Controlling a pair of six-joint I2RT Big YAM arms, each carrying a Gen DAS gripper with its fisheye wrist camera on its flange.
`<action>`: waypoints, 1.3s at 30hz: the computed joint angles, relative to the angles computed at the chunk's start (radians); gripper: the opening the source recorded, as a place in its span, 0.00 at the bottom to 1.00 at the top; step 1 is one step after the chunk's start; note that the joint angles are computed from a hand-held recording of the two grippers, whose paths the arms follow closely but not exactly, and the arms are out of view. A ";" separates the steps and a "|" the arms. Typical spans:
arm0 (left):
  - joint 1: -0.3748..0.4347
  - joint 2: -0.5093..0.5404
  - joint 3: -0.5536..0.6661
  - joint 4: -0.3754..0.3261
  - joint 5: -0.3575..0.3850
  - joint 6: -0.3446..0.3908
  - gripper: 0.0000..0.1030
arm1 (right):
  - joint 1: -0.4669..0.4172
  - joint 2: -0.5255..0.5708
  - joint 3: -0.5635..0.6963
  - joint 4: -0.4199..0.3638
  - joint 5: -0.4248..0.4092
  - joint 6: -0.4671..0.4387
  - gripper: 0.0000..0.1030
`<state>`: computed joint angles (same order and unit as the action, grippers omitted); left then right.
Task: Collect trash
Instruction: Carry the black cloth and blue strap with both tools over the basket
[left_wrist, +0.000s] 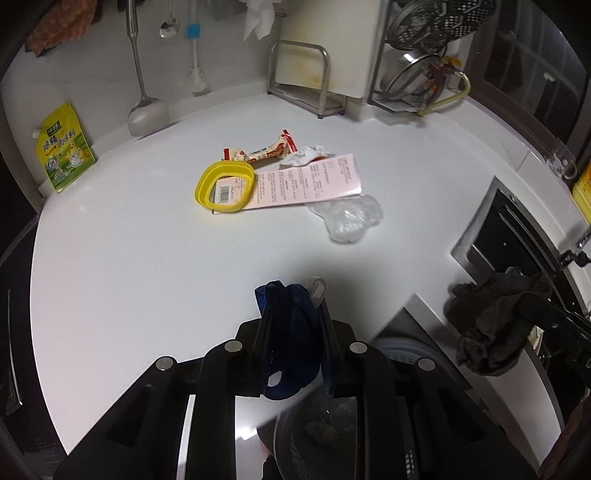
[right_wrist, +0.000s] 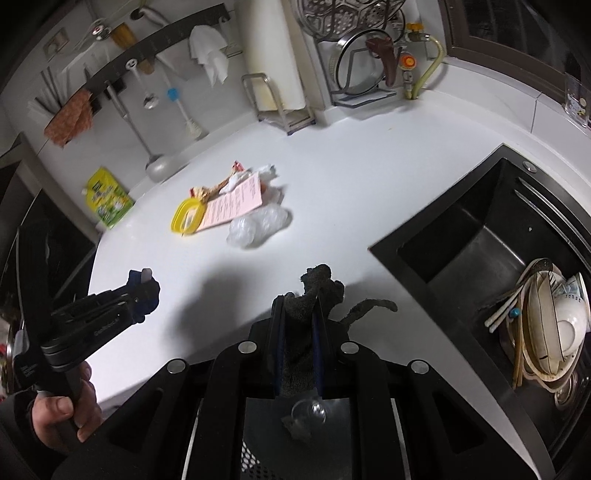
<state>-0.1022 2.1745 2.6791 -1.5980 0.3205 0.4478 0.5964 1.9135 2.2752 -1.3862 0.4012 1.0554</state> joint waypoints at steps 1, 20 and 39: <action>0.000 -0.039 -0.067 0.028 0.000 0.002 0.21 | 0.005 -0.010 -0.016 0.006 -0.007 -0.001 0.12; 0.004 -0.382 -0.646 0.195 -0.067 0.018 0.21 | 0.086 -0.100 -0.208 0.097 -0.117 -0.051 0.12; 0.006 -0.430 -0.758 0.163 -0.092 0.025 0.25 | 0.107 -0.094 -0.277 0.100 -0.224 -0.053 0.12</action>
<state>-0.0964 1.7449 1.9209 -1.4346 0.2290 0.4727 0.7029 1.8196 1.9985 -1.2867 0.1773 1.0027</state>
